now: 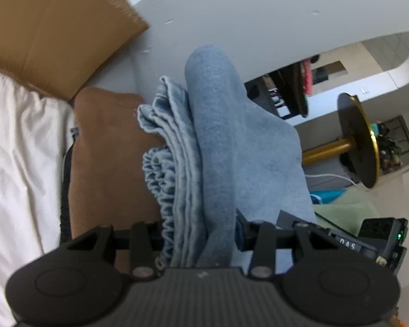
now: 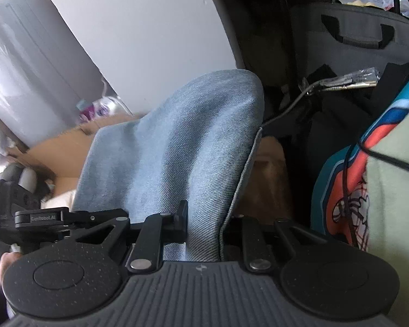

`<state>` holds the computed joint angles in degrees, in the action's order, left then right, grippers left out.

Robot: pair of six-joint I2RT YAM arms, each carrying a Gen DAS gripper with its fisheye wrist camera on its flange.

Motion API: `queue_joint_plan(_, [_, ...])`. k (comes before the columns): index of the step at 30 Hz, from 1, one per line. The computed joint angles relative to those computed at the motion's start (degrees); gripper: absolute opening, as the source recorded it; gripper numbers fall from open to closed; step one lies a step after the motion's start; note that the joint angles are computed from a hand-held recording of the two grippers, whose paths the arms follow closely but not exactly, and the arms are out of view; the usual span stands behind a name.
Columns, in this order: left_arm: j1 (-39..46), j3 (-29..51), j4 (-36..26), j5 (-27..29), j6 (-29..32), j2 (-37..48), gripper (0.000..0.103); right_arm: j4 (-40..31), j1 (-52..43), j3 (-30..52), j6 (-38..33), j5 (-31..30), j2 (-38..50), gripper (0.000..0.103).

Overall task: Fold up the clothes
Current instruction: 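Lift the folded denim with both grippers and carry it toward the brown surface, then lower the folded denim onto the brown surface and open both grippers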

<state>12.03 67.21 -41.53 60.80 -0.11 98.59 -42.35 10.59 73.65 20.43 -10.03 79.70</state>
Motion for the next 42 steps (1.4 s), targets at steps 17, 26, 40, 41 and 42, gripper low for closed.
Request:
queue_joint_plan(17, [-1.3, -0.5, 4.3, -4.8, -4.2, 4.0, 0.044, 3.8, -1.1, 2.3, 0.2, -0.5, 10.9, 0.022])
queue_joint_plan(26, [-1.4, -0.7, 5.5, -4.9, -2.8, 6.2, 0.046, 7.2, -1.3, -1.6, -0.4, 0.6, 11.7, 0.027])
queue_joint_plan(40, [4.3, 26.1, -27.7, -15.3, 17.3, 8.0, 0.047, 9.5, -1.2, -3.2, -0.8, 0.8, 12.7, 0.030])
queue_joint_plan(41, [4.3, 28.3, -29.1, -15.5, 17.6, 8.3, 0.047, 9.6, -1.0, -3.2, -0.7, 1.0, 12.6, 0.030])
queue_joint_plan(42, [4.2, 30.2, -30.4, -15.4, 17.9, 8.5, 0.047, 9.6, -0.9, -3.2, -0.7, 1.1, 12.6, 0.030])
